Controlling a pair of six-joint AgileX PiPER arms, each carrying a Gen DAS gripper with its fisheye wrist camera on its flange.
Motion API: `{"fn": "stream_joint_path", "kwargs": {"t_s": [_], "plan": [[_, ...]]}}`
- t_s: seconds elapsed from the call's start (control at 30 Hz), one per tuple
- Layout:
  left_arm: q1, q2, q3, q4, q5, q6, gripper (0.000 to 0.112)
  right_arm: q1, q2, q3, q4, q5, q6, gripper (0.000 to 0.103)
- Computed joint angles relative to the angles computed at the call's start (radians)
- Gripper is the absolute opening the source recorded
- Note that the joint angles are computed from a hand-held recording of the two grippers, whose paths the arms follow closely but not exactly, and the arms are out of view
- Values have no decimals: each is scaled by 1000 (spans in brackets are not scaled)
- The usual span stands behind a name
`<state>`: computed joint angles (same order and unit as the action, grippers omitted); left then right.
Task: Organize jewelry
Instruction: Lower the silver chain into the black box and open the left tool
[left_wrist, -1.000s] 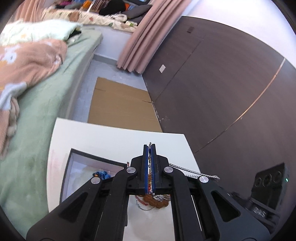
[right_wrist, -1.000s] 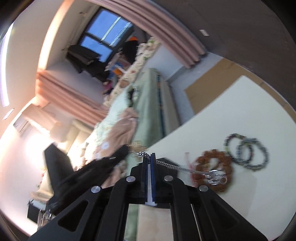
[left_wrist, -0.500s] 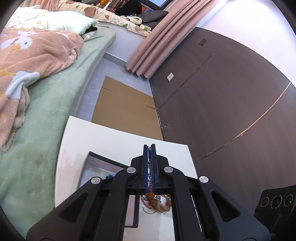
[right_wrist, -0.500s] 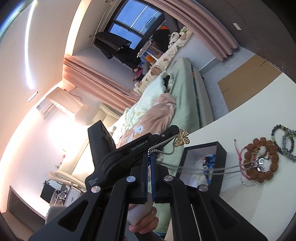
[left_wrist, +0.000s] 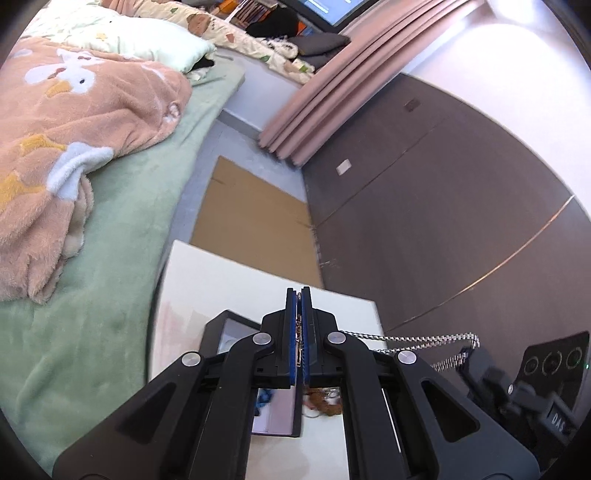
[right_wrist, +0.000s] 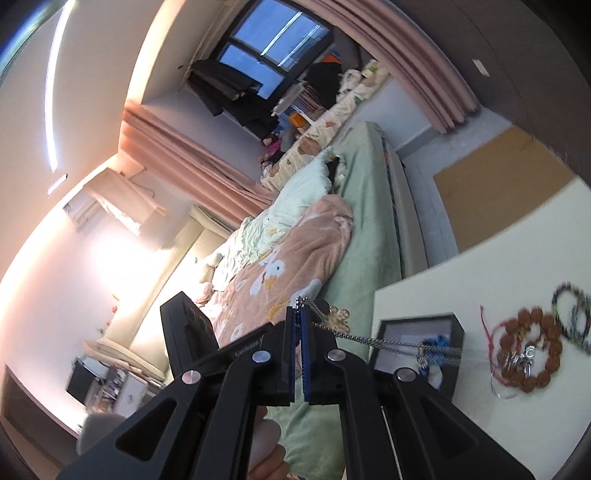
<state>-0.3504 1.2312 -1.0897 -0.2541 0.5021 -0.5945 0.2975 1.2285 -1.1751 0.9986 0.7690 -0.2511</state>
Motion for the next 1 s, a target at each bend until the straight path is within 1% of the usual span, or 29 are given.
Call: {"fn": "stream_joint_path", "kwargs": {"t_s": [0.07, 0.1, 0.13, 0.17, 0.23, 0.3, 0.4, 0.5, 0.6, 0.67, 0.77, 0.83, 0.9, 0.93, 0.97, 1.0], "plan": [[26, -27, 15, -142, -22, 127, 4, 43, -3, -65, -89, -18, 65, 2], [30, -41, 19, -184, -27, 162, 4, 60, -1, -100, -133, -22, 100, 2], [26, -48, 17, -197, -29, 169, 4, 74, 2, -141, -177, -20, 135, 2], [24, -57, 6, -217, -24, 182, 4, 73, 7, -169, -186, -12, 145, 2], [12, -69, -24, -206, -20, 165, 4, 77, 16, -234, -230, 7, 188, 2], [-5, -84, -65, -147, -12, 118, 4, 84, 26, -305, -280, 26, 231, 2], [-4, -103, -111, -161, -1, 131, 4, 94, 43, -391, -324, 52, 269, 2], [-16, -116, -140, -82, 12, 67, 4, 110, 55, -439, -355, 63, 289, 2], [-2, -119, -114, -103, 10, 84, 4, 127, 63, -424, -364, 56, 295, 3], [21, -104, -88, -159, 9, 126, 4, 136, 65, -390, -367, 42, 304, 3], [34, -84, -49, -172, 8, 143, 4, 125, 61, -289, -316, 5, 276, 3], [54, -56, -30, -220, 24, 184, 4, 120, 72, -230, -279, -16, 248, 3], [63, -29, -23, -211, 42, 179, 4, 107, 100, -170, -213, -9, 191, 3], [64, -15, -24, -189, 56, 160, 4, 108, 124, -156, -214, 0, 195, 3], [68, -2, -23, -176, 68, 146, 4, 106, 145, -141, -213, 9, 195, 7], [70, 17, -22, -151, 88, 123, 4, 98, 167, -128, -201, 23, 183, 7]]}}
